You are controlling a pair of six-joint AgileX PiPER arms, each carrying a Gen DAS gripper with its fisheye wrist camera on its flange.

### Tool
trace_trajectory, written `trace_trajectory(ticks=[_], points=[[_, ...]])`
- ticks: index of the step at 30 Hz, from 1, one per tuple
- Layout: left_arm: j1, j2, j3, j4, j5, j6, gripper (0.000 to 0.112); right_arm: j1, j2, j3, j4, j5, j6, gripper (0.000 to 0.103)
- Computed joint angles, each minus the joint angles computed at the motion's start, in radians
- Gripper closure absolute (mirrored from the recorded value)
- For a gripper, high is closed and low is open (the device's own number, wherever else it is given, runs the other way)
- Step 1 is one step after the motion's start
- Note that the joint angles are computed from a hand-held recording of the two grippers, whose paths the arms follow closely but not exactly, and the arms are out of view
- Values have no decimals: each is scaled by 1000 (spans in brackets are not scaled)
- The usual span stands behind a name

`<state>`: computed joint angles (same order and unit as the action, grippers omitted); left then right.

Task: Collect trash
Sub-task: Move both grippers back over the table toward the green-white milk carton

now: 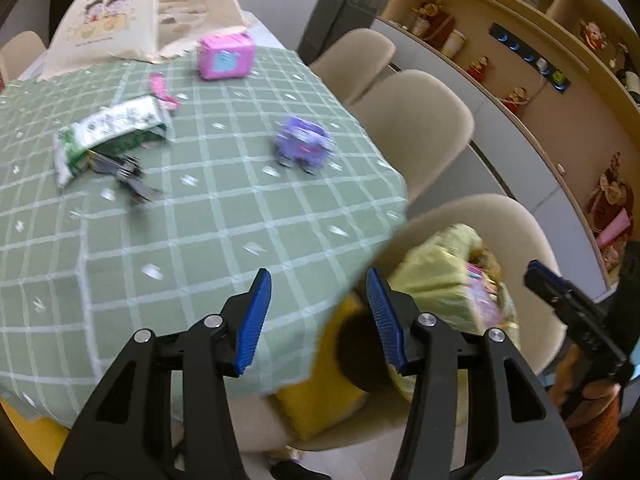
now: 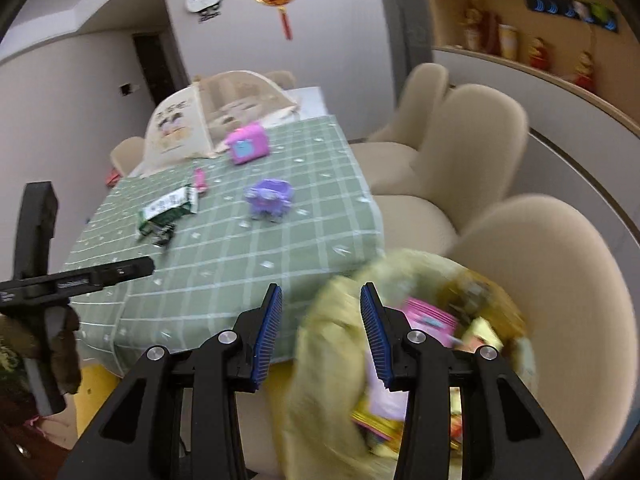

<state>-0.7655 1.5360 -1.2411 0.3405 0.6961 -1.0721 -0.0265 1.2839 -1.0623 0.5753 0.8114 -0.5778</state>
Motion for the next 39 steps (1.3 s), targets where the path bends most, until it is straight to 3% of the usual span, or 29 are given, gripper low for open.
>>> trace_trajectory(ticks=[6, 12, 15, 19, 22, 24, 27, 29, 33, 37, 39], points=[[223, -117, 156, -59, -54, 162, 61, 231, 152, -101, -48, -64, 124, 64], [503, -167, 228, -263, -122, 516, 58, 381, 288, -218, -77, -113, 225, 64], [613, -144, 218, -378, -138, 719, 58, 434, 353, -261, -41, -158, 223, 57], [735, -76, 169, -577, -132, 1044, 58, 481, 476, -394, -49, -74, 288, 55], [753, -2, 83, -600, -115, 1201, 58, 517, 548, -489, -117, -2, 359, 55], [760, 48, 25, -605, -107, 1294, 58, 561, 559, -512, -251, -6, 449, 55], [768, 156, -103, -606, -62, 1416, 58, 576, 591, -550, -311, 30, 503, 55], [802, 254, -221, -681, 27, 1511, 58, 568, 604, -561, -313, 52, 526, 55], [825, 404, -403, -693, 151, 1505, 56, 566, 604, -560, -345, 66, 565, 55], [804, 437, -433, -703, 228, 1502, 55, 570, 588, -539, -377, 69, 566, 55], [785, 417, -398, -703, 228, 1499, 55, 568, 579, -523, -387, 65, 570, 55]])
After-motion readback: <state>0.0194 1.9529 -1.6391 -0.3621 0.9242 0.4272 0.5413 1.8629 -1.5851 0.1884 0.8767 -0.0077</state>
